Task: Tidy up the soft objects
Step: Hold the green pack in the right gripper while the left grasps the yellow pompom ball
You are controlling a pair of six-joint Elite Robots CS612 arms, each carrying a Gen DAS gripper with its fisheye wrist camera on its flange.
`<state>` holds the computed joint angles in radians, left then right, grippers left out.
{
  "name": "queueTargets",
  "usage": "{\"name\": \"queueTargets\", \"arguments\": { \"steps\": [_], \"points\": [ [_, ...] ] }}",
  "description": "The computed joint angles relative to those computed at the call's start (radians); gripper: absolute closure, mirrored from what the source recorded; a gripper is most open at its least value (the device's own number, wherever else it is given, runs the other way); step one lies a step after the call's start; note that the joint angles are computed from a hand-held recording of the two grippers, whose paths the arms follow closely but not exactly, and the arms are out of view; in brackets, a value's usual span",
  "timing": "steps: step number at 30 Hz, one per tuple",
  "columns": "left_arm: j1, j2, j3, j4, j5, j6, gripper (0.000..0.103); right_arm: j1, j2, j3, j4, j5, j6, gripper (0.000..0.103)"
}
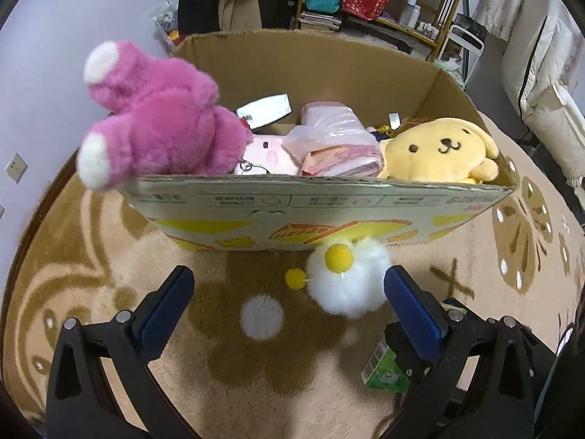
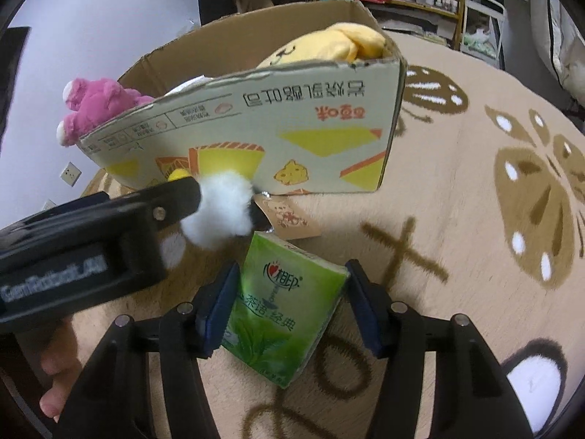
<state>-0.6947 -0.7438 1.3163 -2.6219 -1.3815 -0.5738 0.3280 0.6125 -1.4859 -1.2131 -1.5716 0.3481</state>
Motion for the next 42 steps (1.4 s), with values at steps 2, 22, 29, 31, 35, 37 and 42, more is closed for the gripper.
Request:
{"name": "queueTargets", "arguments": {
  "steps": [2, 22, 29, 31, 35, 37, 42],
  "points": [
    [0.003, 0.009, -0.009, -0.001, -0.013, -0.005, 0.001, -0.001, 0.000, -0.002, 0.006, 0.008, -0.001, 0.041],
    [0.029, 0.082, -0.091, -0.025, -0.209, -0.064, 0.039, -0.022, -0.003, 0.034, 0.017, 0.071, 0.007, 0.041],
    [0.023, 0.083, -0.076, -0.068, -0.214, -0.091, 0.046, -0.022, -0.003, 0.040, 0.012, 0.076, 0.008, 0.041],
    [0.019, 0.083, -0.072, -0.087, -0.206, -0.085, 0.055, -0.025, -0.003, 0.043, 0.009, 0.078, 0.006, 0.041],
    [0.011, 0.077, -0.071, -0.078, -0.175, -0.055, 0.070, -0.025, 0.000, 0.041, 0.005, 0.073, -0.003, 0.041],
    [0.005, 0.071, -0.067, -0.075, -0.153, -0.046, 0.074, -0.021, 0.001, 0.037, 0.006, 0.068, 0.000, 0.041],
    [-0.001, 0.052, -0.051, -0.067, -0.091, -0.018, 0.093, -0.018, 0.000, 0.027, 0.000, 0.059, 0.004, 0.041]
  ]
}}
